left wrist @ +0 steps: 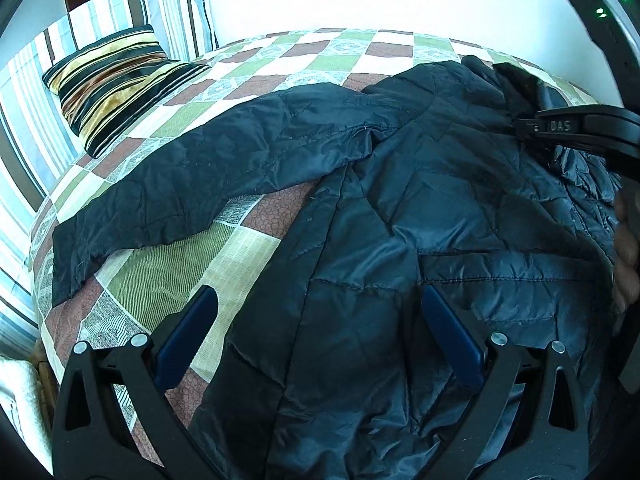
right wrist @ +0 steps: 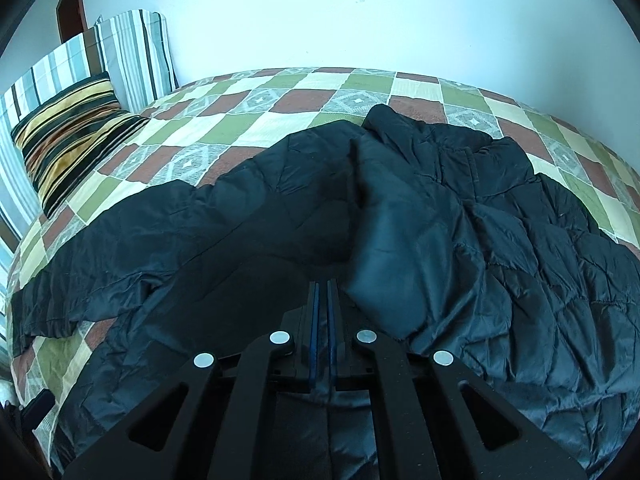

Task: Fold large clothes
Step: 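Carry the sleeve across the jacket body toward the other sleeve with the right gripper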

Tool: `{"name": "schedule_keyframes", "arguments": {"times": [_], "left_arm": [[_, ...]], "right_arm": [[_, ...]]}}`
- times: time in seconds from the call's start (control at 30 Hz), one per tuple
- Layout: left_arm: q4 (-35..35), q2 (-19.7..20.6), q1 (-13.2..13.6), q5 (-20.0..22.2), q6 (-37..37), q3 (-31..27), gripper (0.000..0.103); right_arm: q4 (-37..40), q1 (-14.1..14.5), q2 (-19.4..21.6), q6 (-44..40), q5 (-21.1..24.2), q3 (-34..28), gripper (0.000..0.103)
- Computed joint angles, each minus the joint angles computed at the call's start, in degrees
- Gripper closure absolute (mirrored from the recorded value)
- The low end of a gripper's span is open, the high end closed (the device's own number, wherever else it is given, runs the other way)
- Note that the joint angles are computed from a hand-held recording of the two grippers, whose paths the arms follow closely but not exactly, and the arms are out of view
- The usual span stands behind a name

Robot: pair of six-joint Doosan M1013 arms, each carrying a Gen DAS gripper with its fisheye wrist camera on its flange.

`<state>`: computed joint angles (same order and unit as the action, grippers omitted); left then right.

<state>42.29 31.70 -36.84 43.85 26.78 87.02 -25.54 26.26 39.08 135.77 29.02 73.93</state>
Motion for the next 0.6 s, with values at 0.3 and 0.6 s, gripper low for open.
{"name": "schedule_keyframes", "arguments": {"times": [0.3, 0.6], "left_arm": [[0.0, 0.1, 0.0, 0.2, 0.1, -0.1, 0.002], [0.2, 0.1, -0.1, 0.4, -0.1, -0.1, 0.002]], "right_arm": [[5.8, -0.2, -3.8, -3.6, -4.9, 5.0, 0.096], [-10.3, -1.3, -9.4, 14.4, -9.4, 11.9, 0.061]]}}
